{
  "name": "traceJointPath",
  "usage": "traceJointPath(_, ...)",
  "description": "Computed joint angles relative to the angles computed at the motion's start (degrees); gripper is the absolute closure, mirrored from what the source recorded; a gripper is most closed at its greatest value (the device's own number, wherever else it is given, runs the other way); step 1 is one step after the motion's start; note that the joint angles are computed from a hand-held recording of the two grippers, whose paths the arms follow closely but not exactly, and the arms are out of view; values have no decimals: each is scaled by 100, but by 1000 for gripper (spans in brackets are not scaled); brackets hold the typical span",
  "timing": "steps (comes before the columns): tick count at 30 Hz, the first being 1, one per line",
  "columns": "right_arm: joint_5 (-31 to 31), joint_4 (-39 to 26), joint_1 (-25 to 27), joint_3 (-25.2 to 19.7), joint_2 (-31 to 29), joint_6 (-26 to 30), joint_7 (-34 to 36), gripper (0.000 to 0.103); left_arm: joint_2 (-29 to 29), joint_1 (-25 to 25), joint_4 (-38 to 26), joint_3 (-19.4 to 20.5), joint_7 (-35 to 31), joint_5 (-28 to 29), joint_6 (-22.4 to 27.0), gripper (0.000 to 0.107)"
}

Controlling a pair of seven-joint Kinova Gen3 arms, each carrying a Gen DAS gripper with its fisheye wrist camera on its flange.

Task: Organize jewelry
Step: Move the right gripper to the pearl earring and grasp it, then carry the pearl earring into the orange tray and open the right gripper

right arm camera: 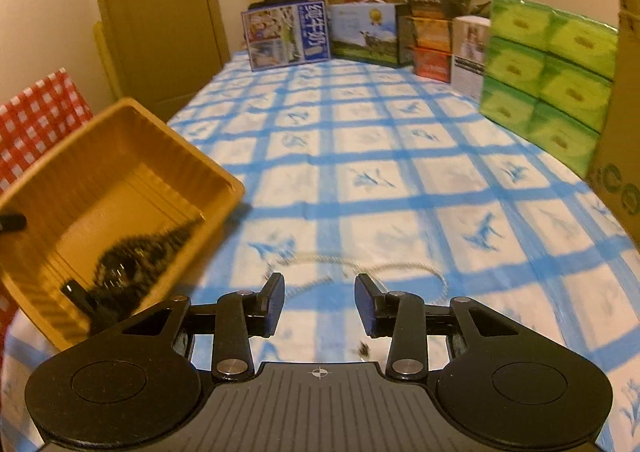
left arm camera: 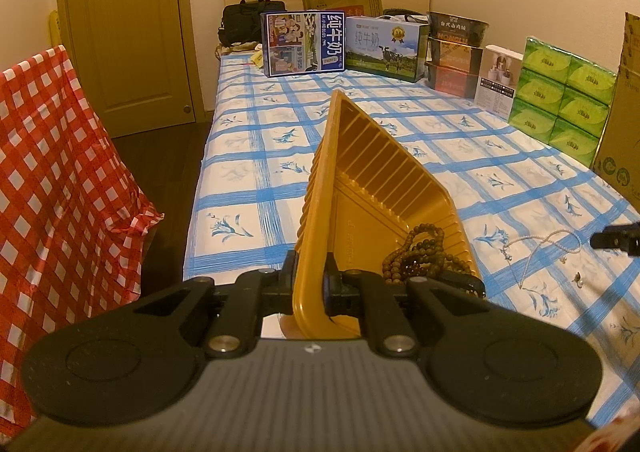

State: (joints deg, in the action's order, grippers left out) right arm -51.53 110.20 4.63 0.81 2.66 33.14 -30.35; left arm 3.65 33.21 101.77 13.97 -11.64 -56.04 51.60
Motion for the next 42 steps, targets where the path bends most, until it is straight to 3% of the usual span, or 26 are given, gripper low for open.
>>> traceJointPath(12,247,545,-22,44,-62,-395,-62,63,-1,0,-24,12,-29,16,31,98)
traceJointPath(25,47,659,53,-199,254,-881,412,64,-12,-4,-39,8,-101,47,41,98)
traceJointPath(30,9,663,153,-363,360,-1013,543,79,-10,-7,-48,12,-112,52,49,98)
traceJointPath(37,-79,705,224,-531,399,-1200,709,87,-10,-3,-49,10,-110,53,47,98)
traceJointPath(38,-37,691,217,-539,409,-1197,709,94,2,2,-55,14,-97,41,56,98)
traceJointPath(42,-65,692,235,-617,368,-1247,835,95,7,8,-62,11,-98,42,61,98)
